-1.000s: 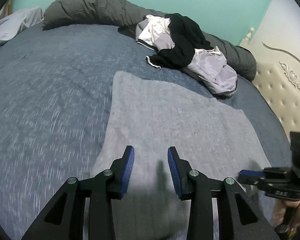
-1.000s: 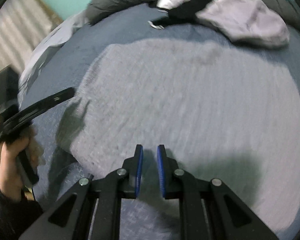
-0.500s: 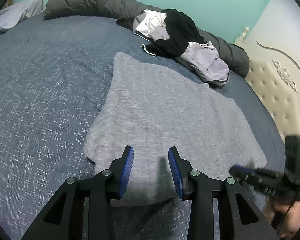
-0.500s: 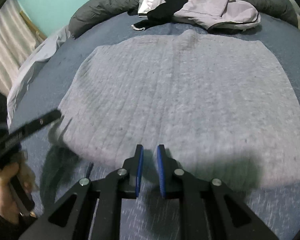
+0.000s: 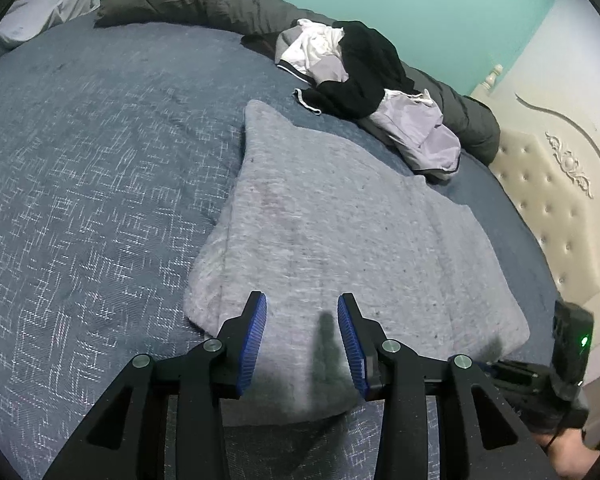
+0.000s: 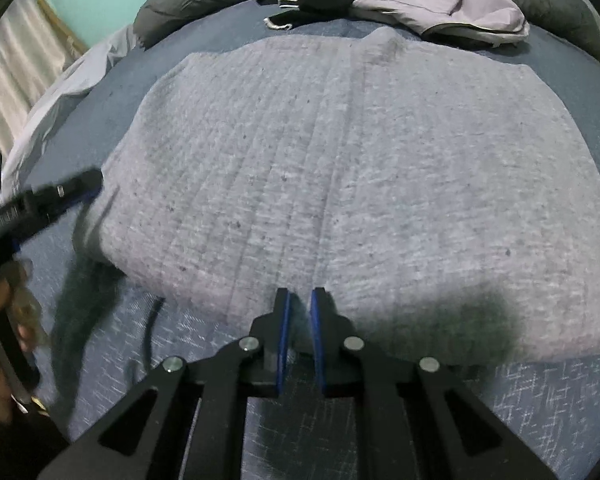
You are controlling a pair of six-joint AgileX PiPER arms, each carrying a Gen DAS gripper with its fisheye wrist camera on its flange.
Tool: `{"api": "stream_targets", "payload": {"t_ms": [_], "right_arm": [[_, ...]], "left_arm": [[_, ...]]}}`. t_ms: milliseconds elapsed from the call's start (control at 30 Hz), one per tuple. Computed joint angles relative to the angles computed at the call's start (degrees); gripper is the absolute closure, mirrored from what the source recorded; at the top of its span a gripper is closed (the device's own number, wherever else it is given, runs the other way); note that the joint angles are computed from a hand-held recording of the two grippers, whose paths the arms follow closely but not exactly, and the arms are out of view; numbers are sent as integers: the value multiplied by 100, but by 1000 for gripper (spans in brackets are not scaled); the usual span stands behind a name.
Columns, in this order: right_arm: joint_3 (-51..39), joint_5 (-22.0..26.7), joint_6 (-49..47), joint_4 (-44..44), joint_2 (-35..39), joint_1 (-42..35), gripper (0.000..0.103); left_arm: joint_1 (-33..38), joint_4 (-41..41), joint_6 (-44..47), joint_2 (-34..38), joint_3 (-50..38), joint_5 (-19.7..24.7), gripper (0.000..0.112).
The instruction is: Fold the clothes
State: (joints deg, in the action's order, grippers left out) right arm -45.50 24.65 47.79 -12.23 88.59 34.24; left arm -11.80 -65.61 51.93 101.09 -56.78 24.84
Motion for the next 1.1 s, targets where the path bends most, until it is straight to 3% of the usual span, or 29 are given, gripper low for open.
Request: {"api": "stream_targets", "payload": {"t_ms": [300, 700, 1100], "right_arm": [[-817, 430, -1121, 805, 399, -557, 94], [-3268, 1581, -2333, 1299, 2012, -1677, 94], [-5269, 1996, -2654, 1463, 3384, -2253, 95]], "left_arm": [[26, -118, 122, 78, -37, 66, 71], [202, -289, 270, 154, -86, 225, 71], [238, -232, 267, 307, -210, 312, 71]]}}
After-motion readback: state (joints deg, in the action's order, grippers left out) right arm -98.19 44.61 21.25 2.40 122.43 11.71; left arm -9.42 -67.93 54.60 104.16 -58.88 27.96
